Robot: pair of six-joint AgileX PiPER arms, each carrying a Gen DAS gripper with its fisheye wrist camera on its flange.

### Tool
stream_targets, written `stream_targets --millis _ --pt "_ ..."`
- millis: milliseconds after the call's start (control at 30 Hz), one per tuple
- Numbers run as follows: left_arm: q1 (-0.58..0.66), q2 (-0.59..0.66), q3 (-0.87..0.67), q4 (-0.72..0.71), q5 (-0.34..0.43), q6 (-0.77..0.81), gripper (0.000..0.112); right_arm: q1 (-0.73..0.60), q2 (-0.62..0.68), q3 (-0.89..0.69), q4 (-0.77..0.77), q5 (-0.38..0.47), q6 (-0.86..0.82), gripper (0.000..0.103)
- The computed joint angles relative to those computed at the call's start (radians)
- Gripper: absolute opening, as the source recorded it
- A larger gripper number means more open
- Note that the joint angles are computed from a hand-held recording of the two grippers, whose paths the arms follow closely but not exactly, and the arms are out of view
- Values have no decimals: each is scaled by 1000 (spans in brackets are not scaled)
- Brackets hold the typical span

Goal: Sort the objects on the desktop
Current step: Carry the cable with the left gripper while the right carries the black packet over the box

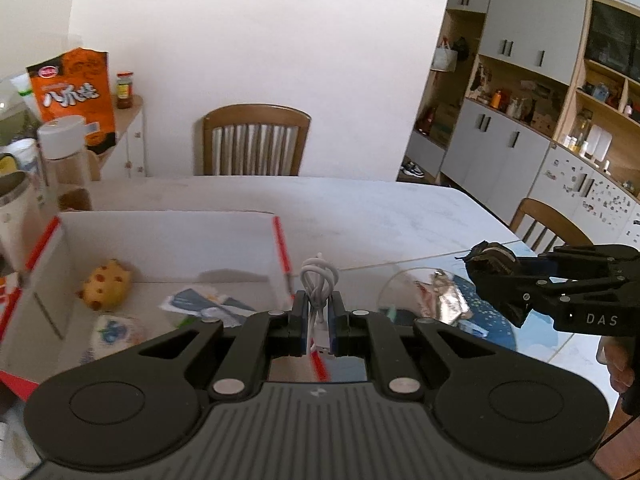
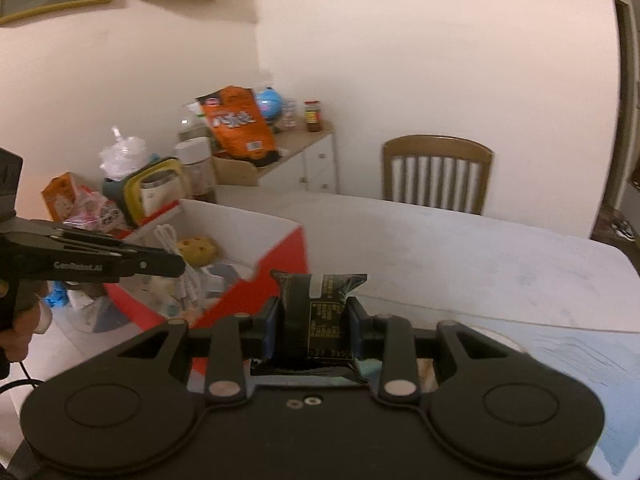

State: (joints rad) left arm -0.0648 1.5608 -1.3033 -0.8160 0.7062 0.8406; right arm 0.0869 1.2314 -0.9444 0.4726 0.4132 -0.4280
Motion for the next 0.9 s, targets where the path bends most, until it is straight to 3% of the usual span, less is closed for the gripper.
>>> stream_targets --millis 433,900 --pt "145 62 -86 0 70 53 9 190 179 -181 -102 9 110 33" --pt "216 241 -305 47 143 16 9 252 390 -386 -102 86 137 33"
